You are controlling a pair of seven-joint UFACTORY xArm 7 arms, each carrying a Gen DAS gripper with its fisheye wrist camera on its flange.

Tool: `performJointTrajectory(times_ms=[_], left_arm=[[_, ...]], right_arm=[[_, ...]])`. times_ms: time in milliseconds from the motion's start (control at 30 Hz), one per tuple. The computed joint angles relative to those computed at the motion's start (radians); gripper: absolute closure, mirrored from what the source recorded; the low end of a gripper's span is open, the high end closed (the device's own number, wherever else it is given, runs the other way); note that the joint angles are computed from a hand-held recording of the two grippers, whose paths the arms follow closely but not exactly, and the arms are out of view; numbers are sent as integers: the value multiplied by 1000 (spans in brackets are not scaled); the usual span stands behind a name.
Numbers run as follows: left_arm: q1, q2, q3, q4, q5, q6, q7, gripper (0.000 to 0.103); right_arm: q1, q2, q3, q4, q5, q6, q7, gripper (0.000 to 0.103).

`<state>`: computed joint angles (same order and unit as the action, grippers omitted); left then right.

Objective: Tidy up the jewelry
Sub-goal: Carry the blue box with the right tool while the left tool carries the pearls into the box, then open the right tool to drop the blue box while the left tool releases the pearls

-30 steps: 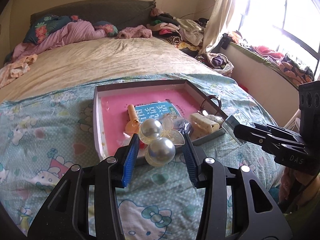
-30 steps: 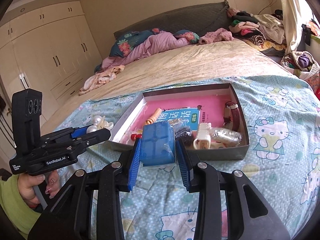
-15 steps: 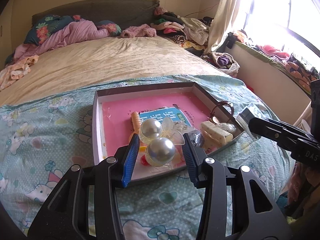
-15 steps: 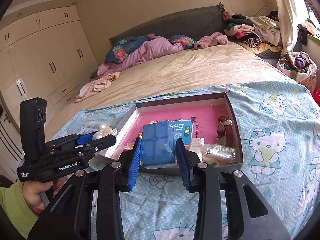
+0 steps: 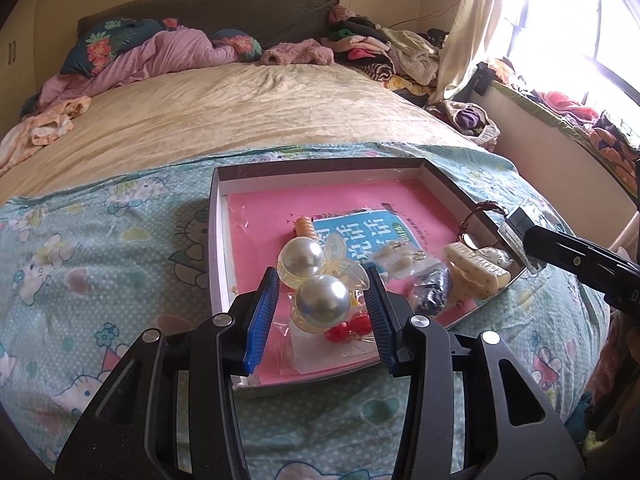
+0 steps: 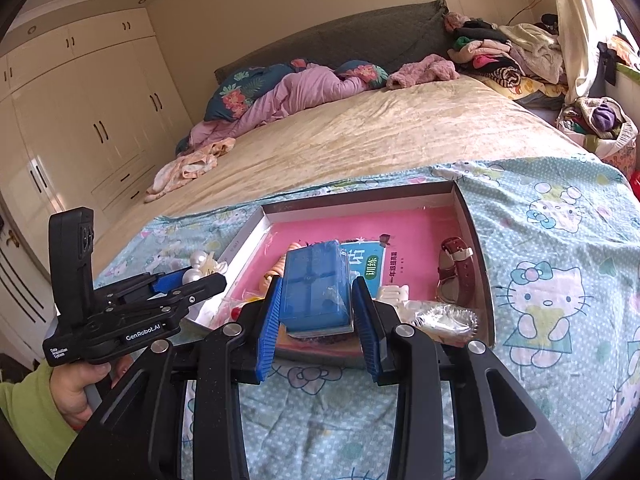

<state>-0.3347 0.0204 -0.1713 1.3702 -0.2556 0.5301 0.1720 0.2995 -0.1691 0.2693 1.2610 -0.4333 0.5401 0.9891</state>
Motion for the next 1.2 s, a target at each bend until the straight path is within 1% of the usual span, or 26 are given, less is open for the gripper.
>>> performJointTrajectory(times_ms=[433, 700, 867, 1067, 1133, 1200], left_arm=[[8, 26, 2, 0, 19, 6, -21, 68], [9, 32, 1, -1, 25, 12, -28, 68], [10, 36, 1, 4, 23, 18, -24, 68], [10, 37, 1, 6, 29, 20, -30, 67], [9, 38, 1, 6, 35, 20, -34, 67], [8, 39, 0, 6, 39, 22, -37, 67]], right_arm=[[48, 113, -31, 80, -16, 71, -24, 70], [71, 139, -52, 80, -19, 87, -22, 70], [80, 145, -57, 82, -40, 90, -10, 69], [82, 141, -60, 75, -29, 83, -10, 69], [83, 139, -60, 72, -12, 77, -18, 66], [84, 138, -58, 72, -14, 80, -16, 60]])
